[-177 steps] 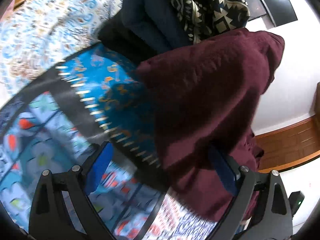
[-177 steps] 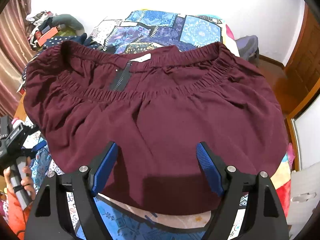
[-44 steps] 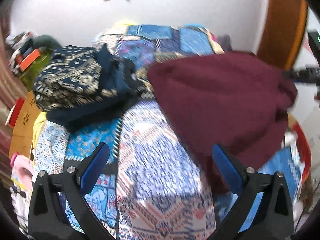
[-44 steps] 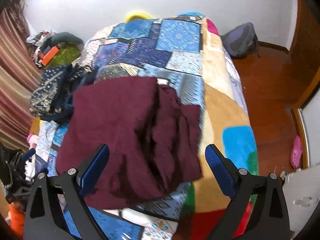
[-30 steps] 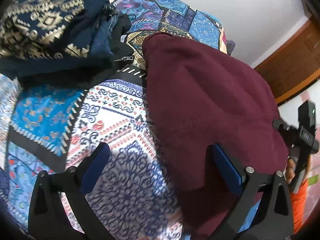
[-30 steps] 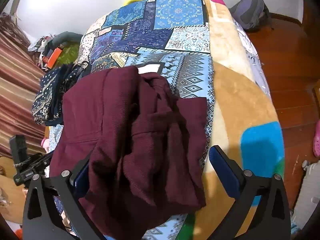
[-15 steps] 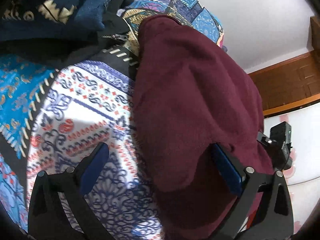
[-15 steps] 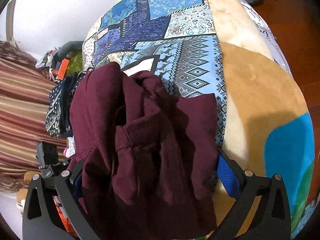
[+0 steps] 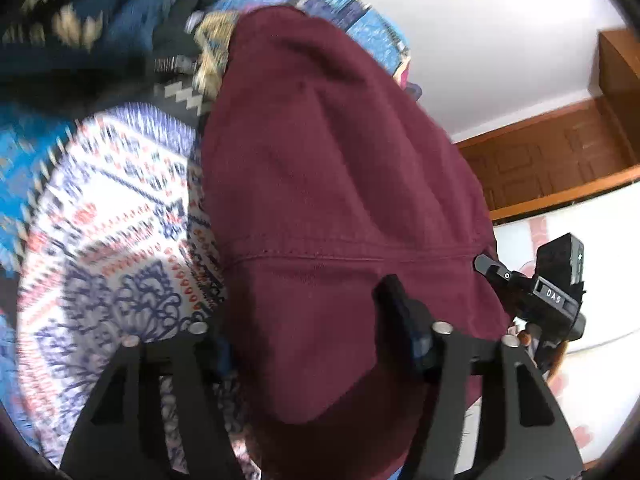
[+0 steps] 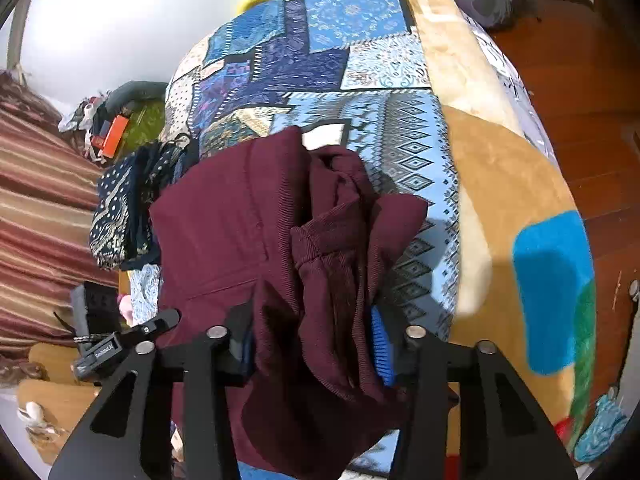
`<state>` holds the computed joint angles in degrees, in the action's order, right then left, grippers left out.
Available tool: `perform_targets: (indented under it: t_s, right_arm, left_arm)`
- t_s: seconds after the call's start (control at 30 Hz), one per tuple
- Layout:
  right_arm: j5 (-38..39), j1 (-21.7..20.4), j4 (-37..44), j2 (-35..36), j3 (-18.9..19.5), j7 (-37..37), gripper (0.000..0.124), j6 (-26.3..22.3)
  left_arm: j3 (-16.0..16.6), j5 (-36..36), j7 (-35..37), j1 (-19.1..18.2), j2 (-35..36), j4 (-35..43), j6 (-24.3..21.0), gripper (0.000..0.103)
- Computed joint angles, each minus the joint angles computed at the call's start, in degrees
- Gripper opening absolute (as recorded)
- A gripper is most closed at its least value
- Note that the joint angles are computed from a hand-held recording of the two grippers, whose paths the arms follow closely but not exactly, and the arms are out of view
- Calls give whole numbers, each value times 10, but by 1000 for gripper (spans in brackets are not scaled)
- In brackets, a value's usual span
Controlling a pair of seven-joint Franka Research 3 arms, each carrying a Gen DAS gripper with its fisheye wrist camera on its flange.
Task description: Fold large clothes
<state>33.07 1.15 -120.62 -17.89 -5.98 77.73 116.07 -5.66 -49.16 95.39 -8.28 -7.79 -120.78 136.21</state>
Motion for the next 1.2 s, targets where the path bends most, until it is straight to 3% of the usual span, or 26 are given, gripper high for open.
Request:
perform_targets:
  t_s: [0.07,0.13,0.3,0.6,0.77,0.93,1.03,1.2]
  right_arm:
    - [-34,-6,8,-7,15,48,35,-8]
    - [-30,0,10,-16,15,56,32,-7]
    - [-10,23,25,-26,22,67,31,2]
    - [44,89,115,25,52,62,31,80]
    - [50,119,189,94,73,68,31,119]
    - [43,143,265,175,96,82,31,153]
    - [41,153,317,238,108,89,31,165]
    - [22,163,381,329,124,112,31,171]
  left_arm:
    - [0,13,6,0,-24,-1,5,46]
    - [5,27,11,-3,-42,5,7,43]
    - [30,61,23,-7,-91,18,13,42]
    - [97,107,75,9,-136,69,6,42]
    - [141,88,129,35,-98,136,-19,41]
    - [164,40,177,82,-28,202,-39,41]
    - [165,21,194,113,16,228,-42,41]
    - [141,89,160,161,84,263,-37,42]
